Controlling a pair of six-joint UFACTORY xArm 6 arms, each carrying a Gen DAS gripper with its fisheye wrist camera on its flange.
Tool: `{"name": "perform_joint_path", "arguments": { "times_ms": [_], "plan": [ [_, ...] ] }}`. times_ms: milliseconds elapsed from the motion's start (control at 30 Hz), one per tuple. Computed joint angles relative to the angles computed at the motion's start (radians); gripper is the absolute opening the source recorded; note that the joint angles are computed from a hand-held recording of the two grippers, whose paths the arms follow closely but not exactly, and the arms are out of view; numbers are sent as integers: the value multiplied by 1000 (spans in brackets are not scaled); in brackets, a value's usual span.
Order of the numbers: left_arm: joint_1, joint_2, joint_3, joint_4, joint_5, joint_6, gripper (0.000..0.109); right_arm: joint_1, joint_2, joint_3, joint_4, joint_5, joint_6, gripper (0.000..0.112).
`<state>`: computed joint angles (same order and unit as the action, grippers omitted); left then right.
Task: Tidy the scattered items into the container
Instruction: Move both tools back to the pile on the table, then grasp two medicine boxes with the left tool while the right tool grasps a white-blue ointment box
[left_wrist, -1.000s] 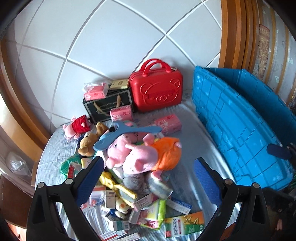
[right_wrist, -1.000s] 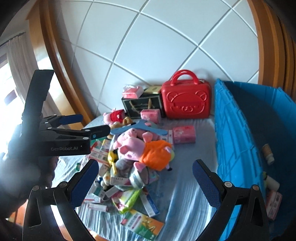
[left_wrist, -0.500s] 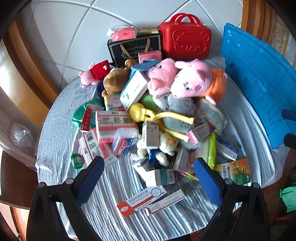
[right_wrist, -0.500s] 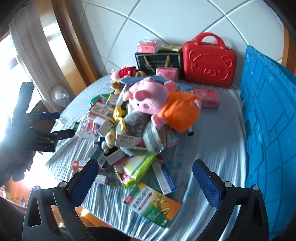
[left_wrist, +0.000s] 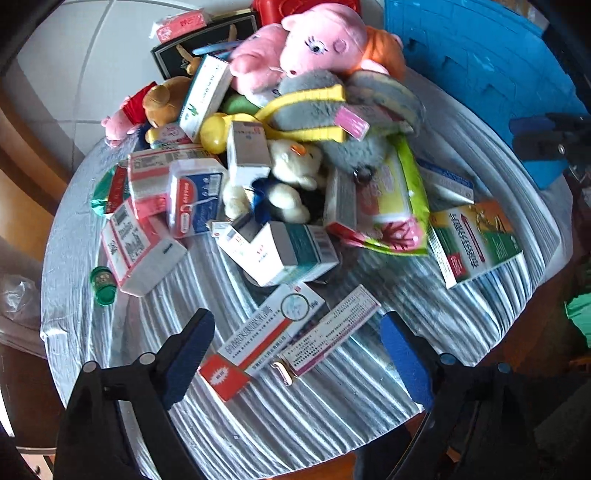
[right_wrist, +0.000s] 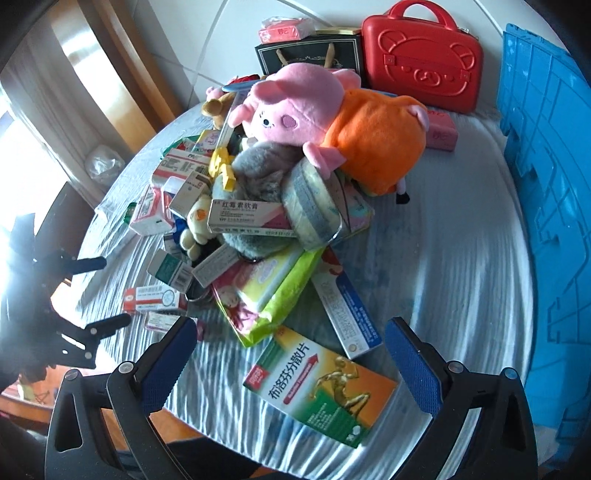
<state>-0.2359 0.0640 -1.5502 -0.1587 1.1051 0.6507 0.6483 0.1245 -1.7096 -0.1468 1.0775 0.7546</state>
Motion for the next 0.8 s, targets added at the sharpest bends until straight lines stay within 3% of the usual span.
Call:
{"name": "perform_joint_path", "arguments": {
  "times_ms": [133,567,800],
  "plan": [
    [-3,-38,112,-16,-46,82,79,4,6,23,12,-6,14,103],
    [-17,31,155,-48,-163,99,79,1,2,108,41,-27,34,103],
    [-32,27,151,-77,-140,150,79,-25,29,100,61,-33,18,103]
  ]
}}
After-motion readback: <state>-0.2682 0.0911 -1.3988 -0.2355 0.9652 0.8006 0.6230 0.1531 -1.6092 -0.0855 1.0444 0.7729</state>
